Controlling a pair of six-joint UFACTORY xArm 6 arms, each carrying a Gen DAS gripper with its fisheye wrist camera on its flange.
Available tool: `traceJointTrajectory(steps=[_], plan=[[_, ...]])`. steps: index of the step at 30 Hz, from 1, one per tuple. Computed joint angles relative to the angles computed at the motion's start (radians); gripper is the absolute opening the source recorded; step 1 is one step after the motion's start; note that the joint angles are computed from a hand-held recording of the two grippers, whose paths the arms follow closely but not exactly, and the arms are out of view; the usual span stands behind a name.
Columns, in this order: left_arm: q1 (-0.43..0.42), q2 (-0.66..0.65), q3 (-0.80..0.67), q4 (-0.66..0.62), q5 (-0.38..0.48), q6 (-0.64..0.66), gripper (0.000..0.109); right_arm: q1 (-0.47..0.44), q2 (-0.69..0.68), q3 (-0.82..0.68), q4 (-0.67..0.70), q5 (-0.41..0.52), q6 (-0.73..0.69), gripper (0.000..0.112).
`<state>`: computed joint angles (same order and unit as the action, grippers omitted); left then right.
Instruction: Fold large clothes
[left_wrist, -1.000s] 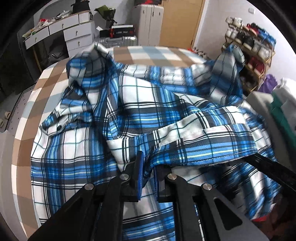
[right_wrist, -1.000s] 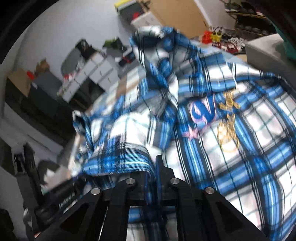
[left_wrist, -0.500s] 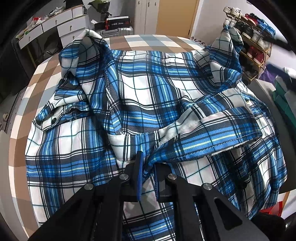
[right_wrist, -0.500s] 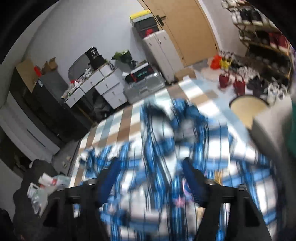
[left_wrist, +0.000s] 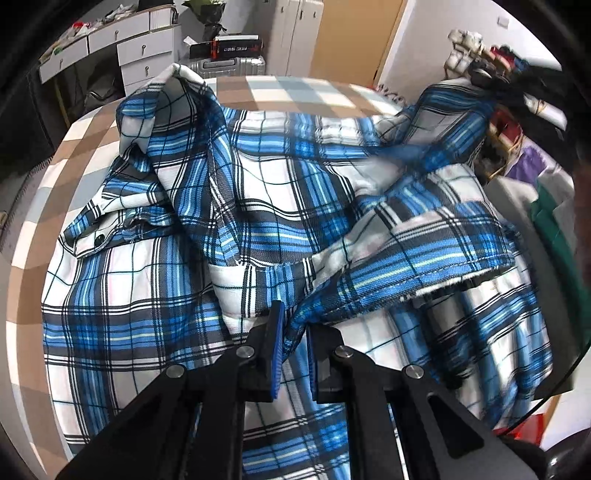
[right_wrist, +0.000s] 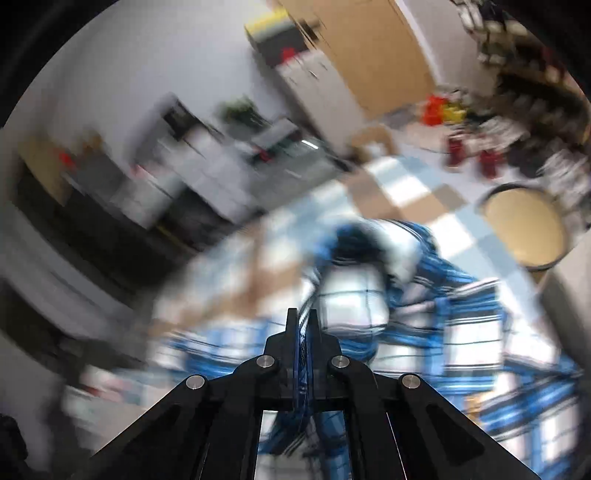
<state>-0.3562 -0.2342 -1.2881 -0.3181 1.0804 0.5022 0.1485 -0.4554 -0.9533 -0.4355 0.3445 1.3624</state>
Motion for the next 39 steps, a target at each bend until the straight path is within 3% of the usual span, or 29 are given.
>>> traceJointTrajectory(steps=[2, 4, 8, 10, 12, 16, 20, 27, 30, 35, 37, 39], plan=[[-0.005, -0.020, 0.014, -0.017, -0.011, 0.027, 0.005, -0.043, -0.123, 0.171, -0.118, -0.144, 0.187, 0.002], [-0.019, -0.043, 0.040, 0.000, -0.036, 0.040, 0.005, -0.055, -0.188, 0.285, -0.107, -0.148, 0.256, 0.002], [-0.046, -0.061, 0.078, 0.053, -0.051, 0.051, 0.005, -0.053, -0.233, 0.464, 0.221, -0.140, 0.099, 0.002], [-0.052, -0.065, 0.089, 0.075, -0.044, 0.051, 0.005, -0.054, -0.243, 0.501, 0.231, -0.151, 0.110, 0.003], [-0.067, -0.071, 0.105, 0.119, -0.071, 0.041, 0.005, -0.035, -0.237, 0.461, 0.222, -0.070, 0.061, 0.009], [-0.071, -0.069, 0.109, 0.144, -0.077, 0.051, 0.005, 0.027, -0.222, 0.314, 0.210, 0.270, -0.049, 0.049], [-0.053, -0.055, 0.085, 0.129, -0.048, 0.054, 0.005, 0.097, -0.284, 0.248, 0.092, 0.452, -0.009, 0.050], [-0.070, -0.068, 0.105, 0.156, -0.048, 0.017, 0.005, 0.139, -0.152, -0.006, -0.086, 0.513, -0.054, 0.051], [-0.090, -0.086, 0.131, 0.188, -0.076, 0.015, 0.005, 0.102, -0.004, -0.135, -0.102, 0.456, -0.155, 0.071], [-0.087, -0.081, 0.131, 0.183, -0.077, 0.030, 0.005, 0.050, 0.246, -0.306, 0.062, 0.669, -0.409, 0.062], [-0.078, -0.072, 0.116, 0.167, -0.062, 0.038, 0.006, 0.025, 0.272, -0.274, 0.108, 0.714, -0.431, 0.034], [-0.073, -0.056, 0.096, 0.151, -0.046, 0.044, 0.008, 0.002, 0.258, -0.201, 0.152, 0.673, -0.428, 0.030]])
